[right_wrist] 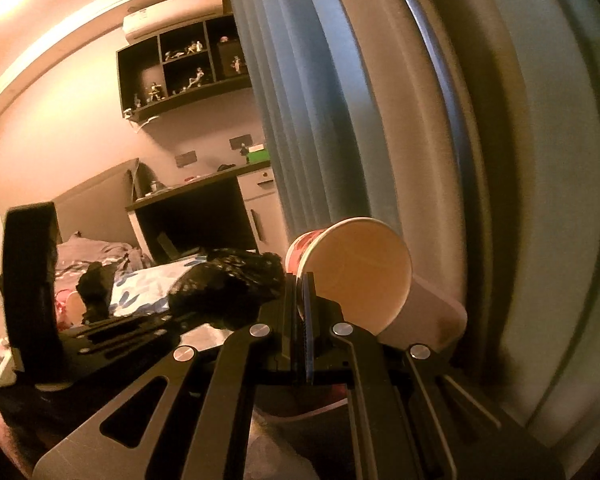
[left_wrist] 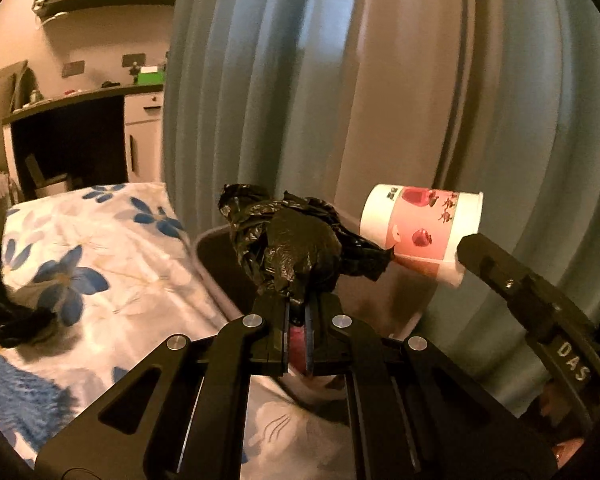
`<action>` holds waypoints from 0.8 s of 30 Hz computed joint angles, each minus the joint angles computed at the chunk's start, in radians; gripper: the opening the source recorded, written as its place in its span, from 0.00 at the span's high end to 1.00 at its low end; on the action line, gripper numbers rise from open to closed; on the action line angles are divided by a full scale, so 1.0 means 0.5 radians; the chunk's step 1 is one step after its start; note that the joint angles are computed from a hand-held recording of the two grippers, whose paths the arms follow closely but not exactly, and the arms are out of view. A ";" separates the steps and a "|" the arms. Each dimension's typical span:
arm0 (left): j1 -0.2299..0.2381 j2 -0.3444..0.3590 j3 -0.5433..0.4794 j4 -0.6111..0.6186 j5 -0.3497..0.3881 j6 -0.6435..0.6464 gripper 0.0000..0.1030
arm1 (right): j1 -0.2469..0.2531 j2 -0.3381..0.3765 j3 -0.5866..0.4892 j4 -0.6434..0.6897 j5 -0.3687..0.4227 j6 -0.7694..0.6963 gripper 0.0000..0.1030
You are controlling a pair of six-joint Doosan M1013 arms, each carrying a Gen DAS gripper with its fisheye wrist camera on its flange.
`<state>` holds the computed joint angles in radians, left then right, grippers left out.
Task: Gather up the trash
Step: 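Carry the black bag and white cup over the brown wastebasket with both tools, then open both tools to drop the black bag and white cup into the wastebasket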
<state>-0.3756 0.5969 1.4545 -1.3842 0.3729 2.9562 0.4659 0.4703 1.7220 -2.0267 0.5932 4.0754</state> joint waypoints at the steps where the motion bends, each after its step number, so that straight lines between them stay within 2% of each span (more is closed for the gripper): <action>1: -0.004 0.015 -0.018 0.041 0.016 -0.040 0.96 | -0.003 -0.001 0.003 0.002 0.001 0.000 0.97; 7: -0.020 0.073 -0.096 0.275 0.060 -0.265 0.95 | -0.020 0.010 -0.010 0.078 -0.019 -0.060 0.97; 12: -0.012 0.101 -0.127 0.283 0.143 -0.310 0.93 | -0.040 0.022 -0.036 0.132 -0.072 -0.114 0.97; 13: -0.009 0.106 -0.133 0.292 0.161 -0.324 0.85 | -0.047 0.026 -0.044 0.144 -0.085 -0.129 0.96; 16: -0.002 0.099 -0.104 0.227 0.139 -0.239 0.50 | -0.055 0.033 -0.057 0.162 -0.120 -0.146 0.96; 18: 0.009 0.084 -0.067 0.115 0.116 -0.133 0.46 | -0.064 0.044 -0.076 0.197 -0.152 -0.186 0.96; 20: 0.018 0.054 -0.017 0.112 0.017 -0.155 0.33 | -0.077 0.059 -0.092 0.214 -0.194 -0.201 0.96; 21: 0.025 0.039 0.012 0.027 -0.022 -0.083 0.30 | -0.077 0.067 -0.101 0.230 -0.200 -0.222 0.96; 23: 0.039 -0.003 0.090 -0.224 -0.131 0.130 0.21 | -0.077 0.081 -0.115 0.256 -0.212 -0.264 0.96; 24: 0.046 -0.037 0.146 -0.452 -0.207 0.329 0.20 | -0.079 0.092 -0.129 0.288 -0.229 -0.305 0.96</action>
